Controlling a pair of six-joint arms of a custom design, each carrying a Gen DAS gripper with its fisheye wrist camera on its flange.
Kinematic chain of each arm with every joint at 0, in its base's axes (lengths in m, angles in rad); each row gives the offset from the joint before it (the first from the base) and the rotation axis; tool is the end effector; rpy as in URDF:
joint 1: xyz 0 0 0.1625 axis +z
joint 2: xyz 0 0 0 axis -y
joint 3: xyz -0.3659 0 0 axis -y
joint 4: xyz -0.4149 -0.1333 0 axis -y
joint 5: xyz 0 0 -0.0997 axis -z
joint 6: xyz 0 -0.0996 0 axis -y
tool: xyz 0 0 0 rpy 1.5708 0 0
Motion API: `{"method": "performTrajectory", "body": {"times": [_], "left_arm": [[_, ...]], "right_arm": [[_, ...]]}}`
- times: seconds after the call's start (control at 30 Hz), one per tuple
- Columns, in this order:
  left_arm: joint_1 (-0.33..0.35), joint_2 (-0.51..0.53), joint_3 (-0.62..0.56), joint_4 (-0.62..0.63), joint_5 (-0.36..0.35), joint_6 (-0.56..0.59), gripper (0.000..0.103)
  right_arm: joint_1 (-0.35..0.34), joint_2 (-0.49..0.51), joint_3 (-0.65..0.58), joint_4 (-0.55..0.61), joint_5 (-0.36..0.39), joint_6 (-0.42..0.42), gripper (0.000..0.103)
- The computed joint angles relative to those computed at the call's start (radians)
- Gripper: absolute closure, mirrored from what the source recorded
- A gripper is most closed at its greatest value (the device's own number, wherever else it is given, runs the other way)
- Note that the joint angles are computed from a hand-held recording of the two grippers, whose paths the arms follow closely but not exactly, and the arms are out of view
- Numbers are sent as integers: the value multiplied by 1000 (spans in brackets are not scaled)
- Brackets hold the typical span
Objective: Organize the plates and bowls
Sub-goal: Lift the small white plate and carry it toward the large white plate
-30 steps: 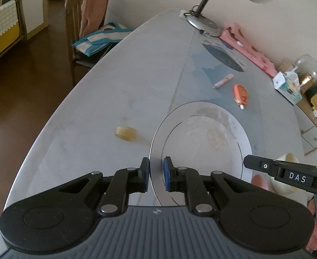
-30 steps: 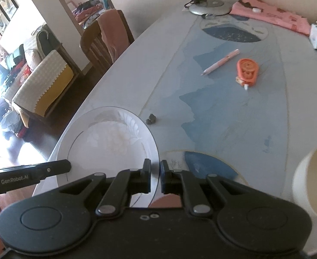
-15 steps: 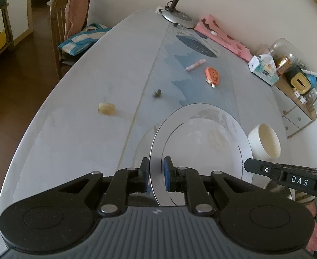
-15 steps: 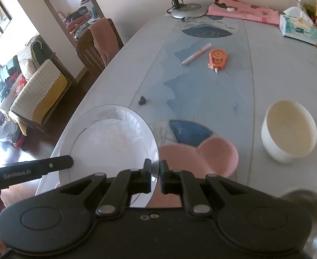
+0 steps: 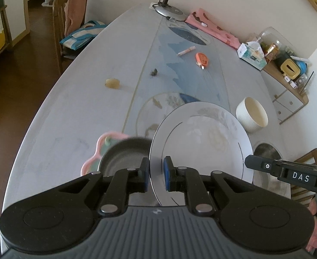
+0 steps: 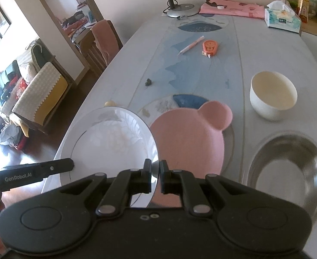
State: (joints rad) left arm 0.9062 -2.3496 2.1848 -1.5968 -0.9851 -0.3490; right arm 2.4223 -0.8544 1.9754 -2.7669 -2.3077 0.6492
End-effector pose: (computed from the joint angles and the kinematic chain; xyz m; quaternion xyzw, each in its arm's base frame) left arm -0.0157 -0.3255 0.4284 0.1226 0.9456 -0.2192 0.2070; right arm 0.4391 -0.2964 -0.0012 0.0807 -0.9288 0.2710 0.2394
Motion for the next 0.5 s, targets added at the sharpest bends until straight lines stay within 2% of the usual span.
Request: {"method": "performTrajectory", "body": {"times": [0.5], "left_arm": [[-184, -263, -31, 440, 24, -231, 90]], "right_arm": [[146, 25, 11, 90, 2, 203, 95]]}}
